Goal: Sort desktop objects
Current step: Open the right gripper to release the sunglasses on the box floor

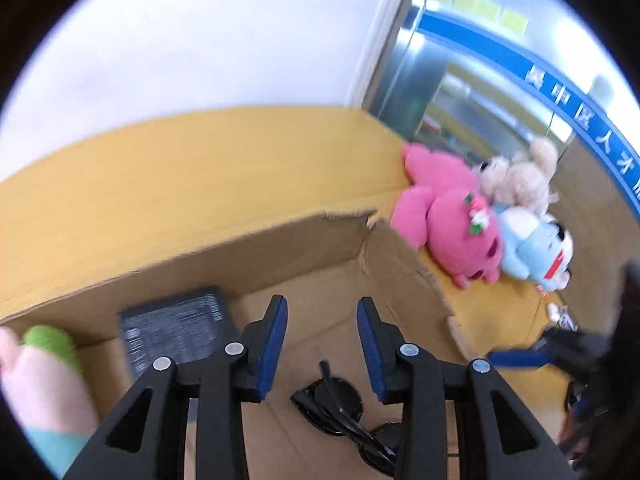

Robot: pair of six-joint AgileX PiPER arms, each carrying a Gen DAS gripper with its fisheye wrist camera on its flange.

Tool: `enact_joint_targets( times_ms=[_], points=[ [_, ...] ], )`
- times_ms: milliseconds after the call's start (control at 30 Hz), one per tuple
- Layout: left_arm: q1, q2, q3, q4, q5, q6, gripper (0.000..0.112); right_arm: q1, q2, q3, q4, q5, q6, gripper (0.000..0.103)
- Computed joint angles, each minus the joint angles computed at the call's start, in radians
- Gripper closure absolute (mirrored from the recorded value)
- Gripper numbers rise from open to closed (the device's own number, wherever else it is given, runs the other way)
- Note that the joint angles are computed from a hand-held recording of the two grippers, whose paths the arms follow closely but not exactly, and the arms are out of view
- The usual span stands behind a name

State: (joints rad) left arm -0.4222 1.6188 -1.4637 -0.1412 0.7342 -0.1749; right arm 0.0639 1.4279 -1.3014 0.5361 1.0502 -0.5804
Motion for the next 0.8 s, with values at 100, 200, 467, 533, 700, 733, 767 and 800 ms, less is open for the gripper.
enact_joint_targets(
  times_ms=[100,200,467,533,700,733,767,800],
  points=[
    [0.002,-0.129,0.103,0.032,-0.018,-0.055,0.077,0.077,0.006,0.012,-0.067,0.045,0.016,0.03],
    [-0.034,-0.223,0.177,0.138,-0.009,-0.181,0.077,0.098,-0.001,0.042,-0.103,0.09,-0.012,0.055],
    [-0.087,-0.45,0.391,0.267,0.052,-0.295,0.077,0.263,0.068,0.041,-0.162,0.16,-0.001,0.062],
    [-0.073,-0.492,0.439,0.248,0.05,-0.29,0.077,0.309,0.103,0.02,-0.234,0.149,0.036,0.063],
    [-0.042,-0.56,0.523,0.213,0.052,-0.272,0.077,0.351,0.188,-0.02,-0.338,0.155,0.07,0.091],
    [-0.036,-0.566,0.534,0.201,0.05,-0.257,0.077,0.356,0.193,-0.021,-0.345,0.158,0.065,0.091],
    [-0.023,-0.567,0.541,0.168,0.046,-0.216,0.077,0.36,0.196,-0.021,-0.347,0.16,0.052,0.093],
    [-0.011,-0.564,0.547,0.132,0.04,-0.168,0.077,0.359,0.196,-0.021,-0.334,0.161,0.024,0.093]
  ],
)
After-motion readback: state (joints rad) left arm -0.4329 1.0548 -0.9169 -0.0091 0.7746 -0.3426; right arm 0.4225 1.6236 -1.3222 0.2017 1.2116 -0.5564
